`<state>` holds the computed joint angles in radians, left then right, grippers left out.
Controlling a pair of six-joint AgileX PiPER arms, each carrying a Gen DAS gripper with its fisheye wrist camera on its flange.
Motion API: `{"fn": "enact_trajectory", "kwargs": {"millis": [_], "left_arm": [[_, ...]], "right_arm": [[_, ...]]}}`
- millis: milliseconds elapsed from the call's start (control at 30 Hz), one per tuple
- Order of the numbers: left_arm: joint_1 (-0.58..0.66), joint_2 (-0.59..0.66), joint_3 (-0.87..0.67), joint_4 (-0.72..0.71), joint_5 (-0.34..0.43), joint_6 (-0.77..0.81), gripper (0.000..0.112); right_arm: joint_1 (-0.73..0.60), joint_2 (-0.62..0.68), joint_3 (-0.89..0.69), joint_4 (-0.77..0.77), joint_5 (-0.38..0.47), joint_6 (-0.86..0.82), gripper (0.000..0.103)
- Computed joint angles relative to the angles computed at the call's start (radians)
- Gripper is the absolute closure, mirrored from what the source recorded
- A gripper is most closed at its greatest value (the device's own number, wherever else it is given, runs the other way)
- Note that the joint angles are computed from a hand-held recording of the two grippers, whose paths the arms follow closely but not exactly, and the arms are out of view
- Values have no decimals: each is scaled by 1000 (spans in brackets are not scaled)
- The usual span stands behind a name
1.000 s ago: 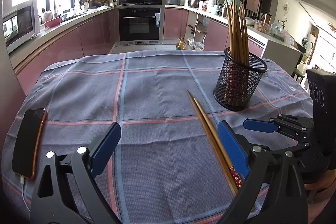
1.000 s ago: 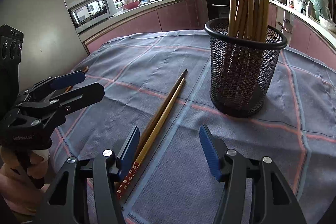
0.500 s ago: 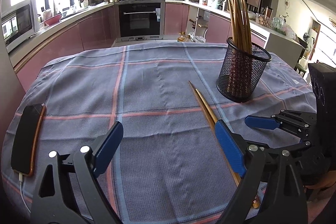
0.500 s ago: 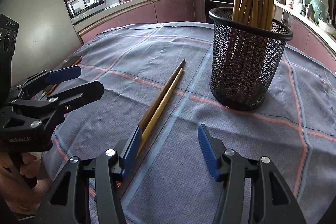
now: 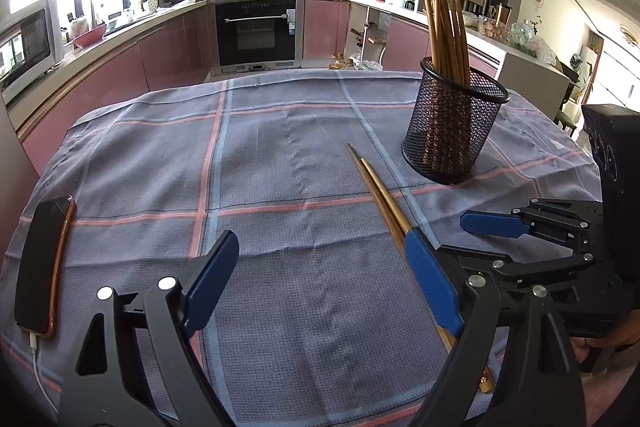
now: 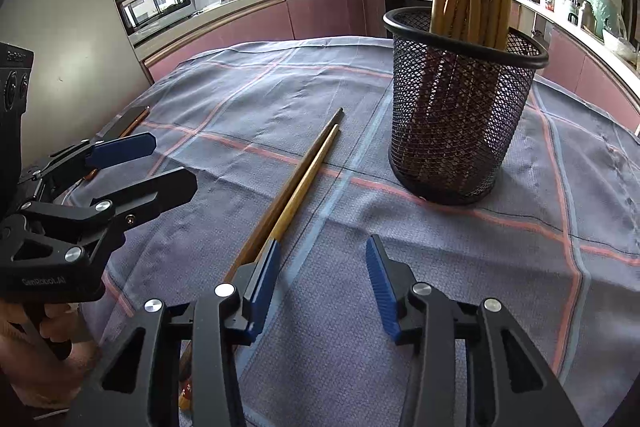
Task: Organize utensils
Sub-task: 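Move the left tool to the two remaining chopsticks and grasp one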
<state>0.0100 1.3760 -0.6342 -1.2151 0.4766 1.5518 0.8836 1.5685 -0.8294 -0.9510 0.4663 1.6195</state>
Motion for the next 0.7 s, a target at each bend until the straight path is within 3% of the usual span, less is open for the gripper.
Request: {"fn": "enact_trajectory", "kwargs": {"millis": [233, 367, 500, 633, 700], "left_arm": [[-55, 13, 7, 54, -2, 4, 30], [-126, 31, 16, 87, -75, -30, 33], [-148, 67, 1, 155, -99, -108, 36], [-147, 73, -8, 185, -108, -154, 42], [-124, 79, -21, 202, -61, -175, 43]], "right_arm": [[-20, -45, 51, -52, -26, 75, 61], [-38, -65, 71, -60, -39, 93, 61], [-45, -74, 76, -63, -49, 93, 61], [-43, -61, 57, -55, -54, 66, 61], [-41, -52, 44, -55, -53, 58, 61]]}}
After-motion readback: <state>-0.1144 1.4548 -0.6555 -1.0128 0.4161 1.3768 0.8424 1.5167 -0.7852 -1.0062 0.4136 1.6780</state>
